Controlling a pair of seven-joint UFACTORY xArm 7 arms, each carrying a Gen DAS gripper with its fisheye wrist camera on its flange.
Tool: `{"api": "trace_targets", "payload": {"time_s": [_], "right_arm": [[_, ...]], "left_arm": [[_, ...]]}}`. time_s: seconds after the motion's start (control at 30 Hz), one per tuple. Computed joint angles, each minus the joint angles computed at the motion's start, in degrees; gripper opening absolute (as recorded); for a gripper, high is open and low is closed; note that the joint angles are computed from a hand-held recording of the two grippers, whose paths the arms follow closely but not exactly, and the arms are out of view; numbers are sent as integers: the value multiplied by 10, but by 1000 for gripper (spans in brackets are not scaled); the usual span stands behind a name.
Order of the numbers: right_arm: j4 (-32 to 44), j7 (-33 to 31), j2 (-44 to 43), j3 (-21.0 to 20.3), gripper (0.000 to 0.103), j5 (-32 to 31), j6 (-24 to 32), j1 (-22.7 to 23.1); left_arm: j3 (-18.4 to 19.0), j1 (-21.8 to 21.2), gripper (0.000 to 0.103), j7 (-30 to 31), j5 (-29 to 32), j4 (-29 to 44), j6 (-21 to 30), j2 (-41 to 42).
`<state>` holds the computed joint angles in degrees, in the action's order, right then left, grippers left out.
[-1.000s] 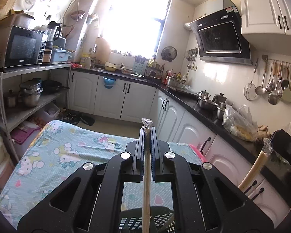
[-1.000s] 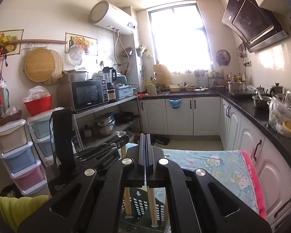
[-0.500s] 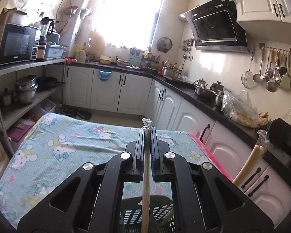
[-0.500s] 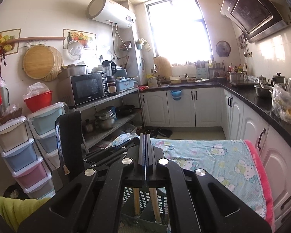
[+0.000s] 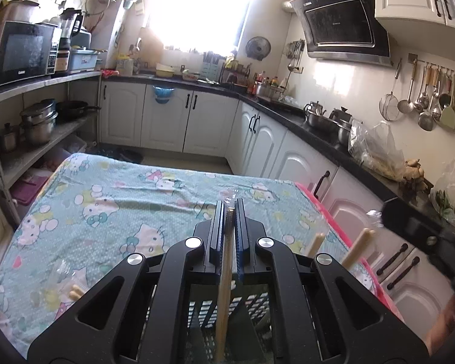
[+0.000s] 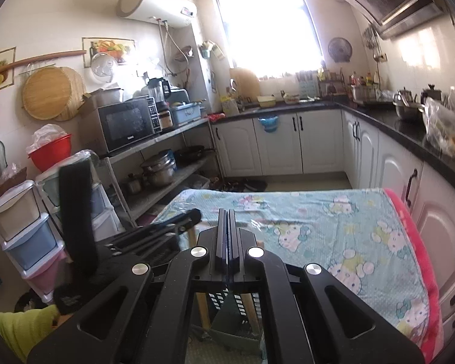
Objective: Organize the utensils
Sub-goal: 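Raise the left tool's chopstick over the green caddy while the right tool carries its chopstick there, then open the left tool over the caddy while the right tool releases its chopstick into it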
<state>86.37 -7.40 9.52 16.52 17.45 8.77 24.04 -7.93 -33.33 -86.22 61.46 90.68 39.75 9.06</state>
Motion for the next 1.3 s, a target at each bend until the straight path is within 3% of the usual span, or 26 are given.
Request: {"api": "trace_targets", "payload": {"time_s": [0.17, 0.33, 0.5, 0.63, 1.3], "right_arm": [[-1, 20, 8, -7, 1, -5, 11, 0], [-11, 65, 10, -27, 1, -51, 10, 12], [-22, 91, 6, -31, 3, -73, 6, 10], [-34, 101, 0, -31, 18, -74, 1, 4], [-126, 122, -57, -34, 37, -111, -12, 11]], "left_arm": [[-6, 9, 15, 18, -31, -22, -21, -18], [-16, 14, 16, 16, -34, -47, -29, -35], [-26, 27, 26, -9, -34, -85, -41, -63], [-40, 40, 31, -27, -24, -114, -48, -88], [-100, 82, 60, -48, -35, -193, -59, -156]]}}
